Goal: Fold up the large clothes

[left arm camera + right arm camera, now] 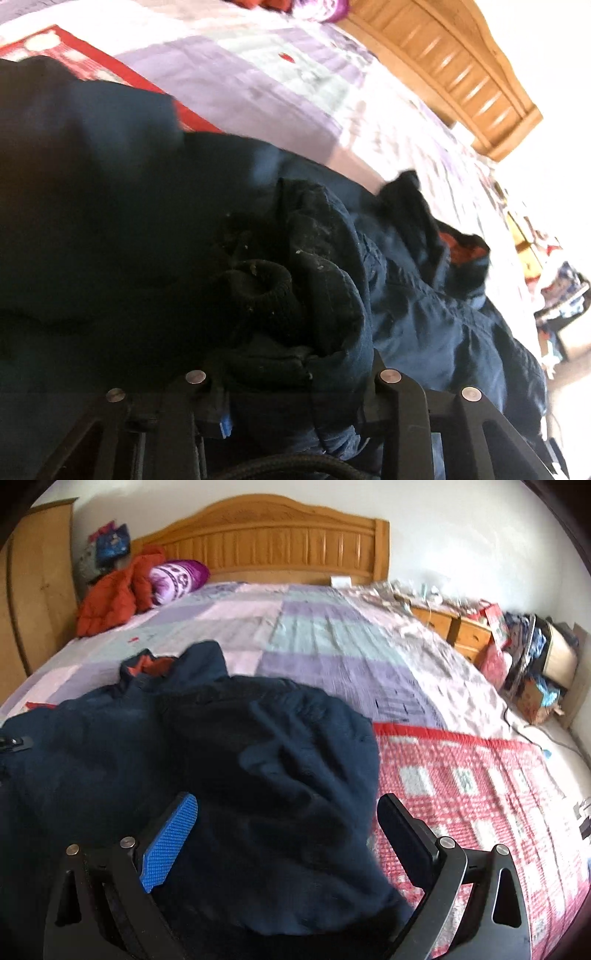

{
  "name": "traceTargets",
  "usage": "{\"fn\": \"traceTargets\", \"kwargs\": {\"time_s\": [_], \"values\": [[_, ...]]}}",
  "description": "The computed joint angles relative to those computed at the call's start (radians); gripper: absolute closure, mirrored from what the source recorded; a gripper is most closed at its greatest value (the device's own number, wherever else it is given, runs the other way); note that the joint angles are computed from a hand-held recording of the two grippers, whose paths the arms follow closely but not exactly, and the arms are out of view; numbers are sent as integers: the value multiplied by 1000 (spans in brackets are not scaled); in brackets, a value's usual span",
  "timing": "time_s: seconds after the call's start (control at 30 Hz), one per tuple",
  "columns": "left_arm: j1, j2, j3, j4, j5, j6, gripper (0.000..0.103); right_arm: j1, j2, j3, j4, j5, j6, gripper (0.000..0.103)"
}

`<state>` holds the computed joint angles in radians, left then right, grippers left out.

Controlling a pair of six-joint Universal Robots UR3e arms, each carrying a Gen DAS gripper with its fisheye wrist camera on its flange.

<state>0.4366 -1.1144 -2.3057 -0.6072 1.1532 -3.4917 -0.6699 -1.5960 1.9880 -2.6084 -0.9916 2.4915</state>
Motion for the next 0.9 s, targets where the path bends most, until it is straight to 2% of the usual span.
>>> {"fn": "traceTargets", "kwargs": {"time_s": [0.07, 0.17, 0.27, 0.3, 0.33, 0.37, 0.43, 0.47, 0.53, 0.63, 0.73, 0.83, 0.9], "values": [[-1, 7, 0, -2, 6, 15, 66, -11, -24, 11, -3, 14, 3, 3], [-72, -62, 27, 0, 92, 26, 66, 6, -3, -12, -9, 0, 37, 3], [-115, -110, 49, 14, 129, 32, 65, 78, 87, -66, -92, -85, 103, 3], [-133, -120, 71, 1, 148, 41, 65, 117, 141, -103, -107, -150, 124, 3], [-140, -119, 81, -8, 158, 43, 64, 161, 228, -182, -54, -228, 129, 3], [-138, -105, 86, -24, 161, 48, 62, 164, 314, -277, 76, -226, 126, 0], [-147, -66, 96, -53, 190, 46, 55, 110, 384, -367, 218, -132, 160, 0], [-161, -34, 107, -77, 228, 50, 54, 102, 386, -371, 228, -119, 154, 0], [-178, 42, 119, -116, 301, 63, 53, 112, 353, -316, 160, -137, 138, 0], [-150, 140, 149, -186, 343, 85, 51, 112, 327, -264, 96, -144, 137, 0], [-303, -17, 285, -161, 425, 136, 48, 112, 249, -177, 3, -162, 132, 0], [-497, -252, 446, -87, 471, 167, 42, 52, 94, -21, -130, -59, 117, 0], [-575, -403, 544, -42, 450, 159, 39, 18, 16, 26, -177, 5, 148, 0]]}}
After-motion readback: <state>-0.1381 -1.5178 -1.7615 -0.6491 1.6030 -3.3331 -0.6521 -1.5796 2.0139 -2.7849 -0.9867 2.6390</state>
